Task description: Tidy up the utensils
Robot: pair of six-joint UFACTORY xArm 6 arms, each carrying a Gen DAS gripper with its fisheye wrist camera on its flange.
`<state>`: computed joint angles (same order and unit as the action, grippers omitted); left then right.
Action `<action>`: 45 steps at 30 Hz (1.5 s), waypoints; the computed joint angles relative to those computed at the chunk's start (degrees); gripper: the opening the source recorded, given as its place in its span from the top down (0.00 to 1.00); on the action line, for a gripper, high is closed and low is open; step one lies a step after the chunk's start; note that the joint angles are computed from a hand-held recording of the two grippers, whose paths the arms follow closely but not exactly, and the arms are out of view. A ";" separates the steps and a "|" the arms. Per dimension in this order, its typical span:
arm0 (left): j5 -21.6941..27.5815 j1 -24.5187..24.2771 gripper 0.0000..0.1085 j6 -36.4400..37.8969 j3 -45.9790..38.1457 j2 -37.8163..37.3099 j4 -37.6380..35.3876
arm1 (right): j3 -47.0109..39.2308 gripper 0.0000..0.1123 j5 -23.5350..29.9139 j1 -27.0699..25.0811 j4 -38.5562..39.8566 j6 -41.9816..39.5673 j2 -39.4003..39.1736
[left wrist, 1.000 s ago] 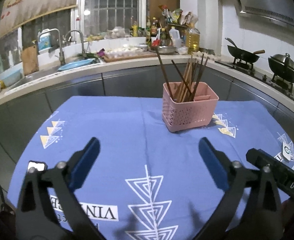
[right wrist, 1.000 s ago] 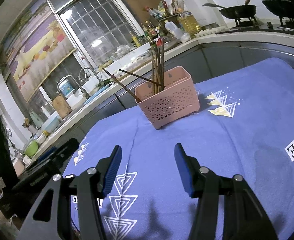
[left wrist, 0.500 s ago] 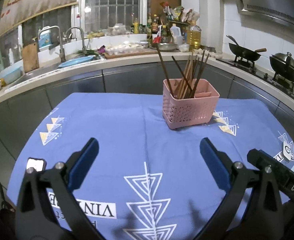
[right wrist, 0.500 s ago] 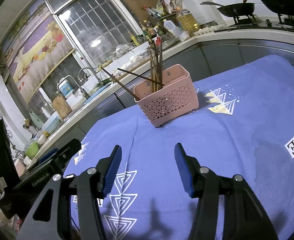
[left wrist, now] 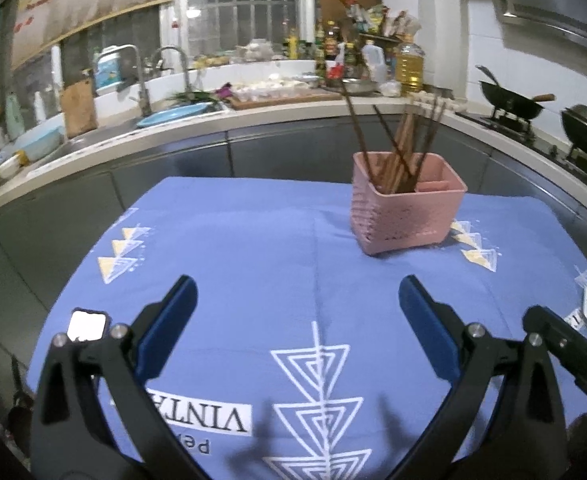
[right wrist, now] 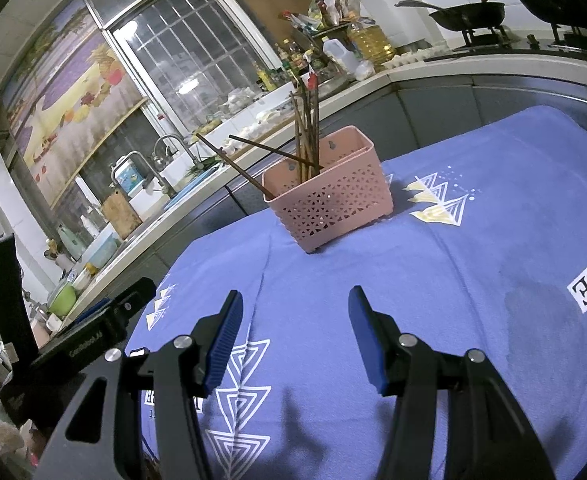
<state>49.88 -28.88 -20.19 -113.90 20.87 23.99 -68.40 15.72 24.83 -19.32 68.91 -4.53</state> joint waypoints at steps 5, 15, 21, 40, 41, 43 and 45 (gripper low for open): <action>-0.07 0.19 0.11 -0.71 -0.29 -0.03 0.65 | -0.05 0.50 0.08 0.13 -0.59 0.64 0.12; -2.85 0.08 0.11 -1.86 1.65 -1.30 1.93 | -0.11 0.50 0.05 0.15 -2.73 2.11 0.05; -2.88 -0.01 0.11 -2.25 1.81 -1.30 2.42 | -0.64 0.50 0.40 0.39 -4.55 3.14 0.22; -1.95 -0.20 0.11 -1.85 1.09 -0.70 3.25 | -0.88 0.50 0.04 0.25 -5.57 3.95 -0.09; -1.89 -0.23 0.11 -1.87 1.05 -0.69 3.32 | -0.76 0.50 -0.07 0.19 -5.57 3.91 -0.22; -1.95 -0.21 0.11 -1.82 1.04 -0.68 3.33 | -0.52 0.50 -0.25 0.11 -5.66 4.00 -0.43; -2.06 -0.14 0.11 -1.82 1.02 -0.62 3.59 | -0.49 0.50 -0.25 0.13 -5.54 3.91 -0.45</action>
<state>47.83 -29.03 -22.01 -112.87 20.25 27.58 -68.89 15.47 24.96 -24.86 72.82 -4.97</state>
